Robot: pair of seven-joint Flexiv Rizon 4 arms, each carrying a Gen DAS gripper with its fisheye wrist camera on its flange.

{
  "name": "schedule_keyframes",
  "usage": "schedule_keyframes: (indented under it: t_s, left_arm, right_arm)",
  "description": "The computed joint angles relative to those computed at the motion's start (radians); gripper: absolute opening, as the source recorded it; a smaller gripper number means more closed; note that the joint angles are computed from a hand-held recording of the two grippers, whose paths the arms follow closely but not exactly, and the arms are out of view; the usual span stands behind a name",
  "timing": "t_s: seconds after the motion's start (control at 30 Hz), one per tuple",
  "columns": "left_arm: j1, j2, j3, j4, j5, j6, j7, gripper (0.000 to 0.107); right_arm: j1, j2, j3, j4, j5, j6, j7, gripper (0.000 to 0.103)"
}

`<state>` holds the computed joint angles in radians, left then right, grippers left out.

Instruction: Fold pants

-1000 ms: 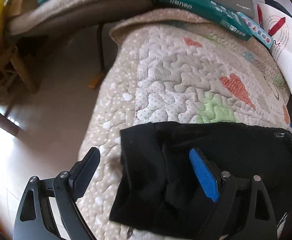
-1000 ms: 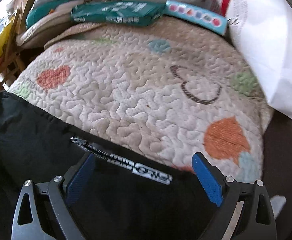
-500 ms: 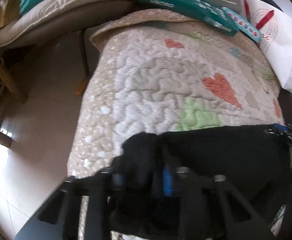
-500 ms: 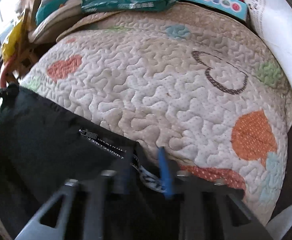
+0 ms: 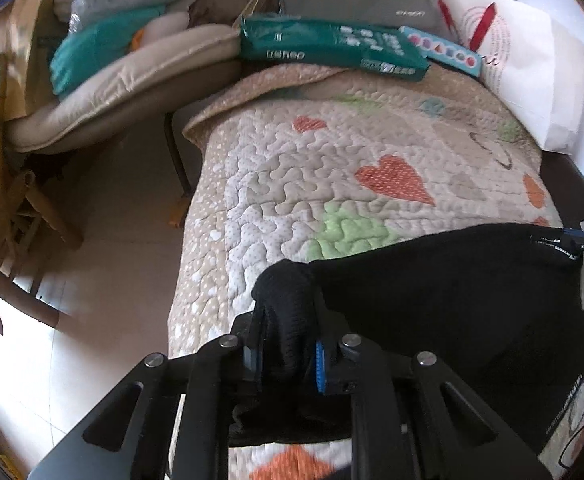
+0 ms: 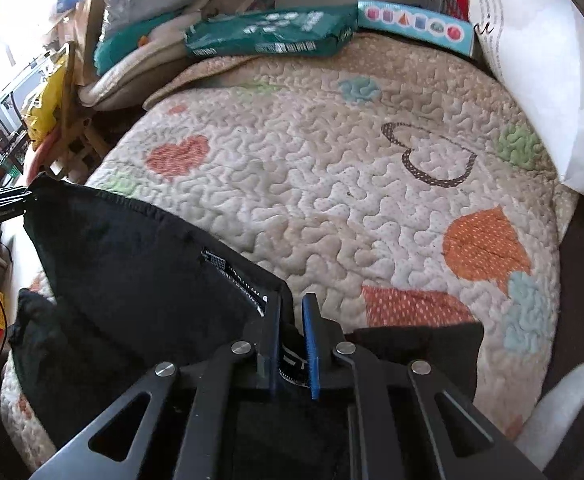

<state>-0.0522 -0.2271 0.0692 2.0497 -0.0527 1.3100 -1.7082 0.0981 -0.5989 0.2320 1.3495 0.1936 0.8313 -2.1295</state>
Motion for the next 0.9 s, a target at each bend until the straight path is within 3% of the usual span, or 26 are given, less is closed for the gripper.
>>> schedule_keyframes:
  t_s: [0.2,0.3,0.5,0.63,0.8,0.9]
  left_arm:
    - [-0.047,0.150,0.028,0.094,0.149,0.006,-0.099,0.017]
    - [-0.047,0.227,0.009,0.143,0.225,0.000,-0.148,0.017]
    - [-0.019,0.375,-0.052,0.271,0.275,0.004,-0.212,0.018]
    - [0.030,0.460,-0.123,0.331,0.368,-0.051,-0.302,0.027]
    - [0.089,0.532,-0.210,0.356,0.503,-0.158,-0.438,0.036]
    - [0.088,0.569,-0.207,0.380,0.531,-0.190,-0.469,0.047]
  right_arm:
    - [-0.027,0.137,0.021,0.160,0.049,0.050,-0.045,0.011]
    - [-0.040,0.213,0.023,0.247,0.081,0.065,-0.072,0.011]
    - [-0.049,0.346,-0.006,0.402,0.129,0.063,-0.106,0.011]
    - [-0.043,0.417,-0.036,0.496,0.127,0.044,-0.120,0.011]
    - [-0.011,0.482,-0.066,0.635,0.040,0.038,-0.096,0.012]
    - [0.010,0.490,-0.081,0.683,-0.033,0.008,-0.053,0.013]
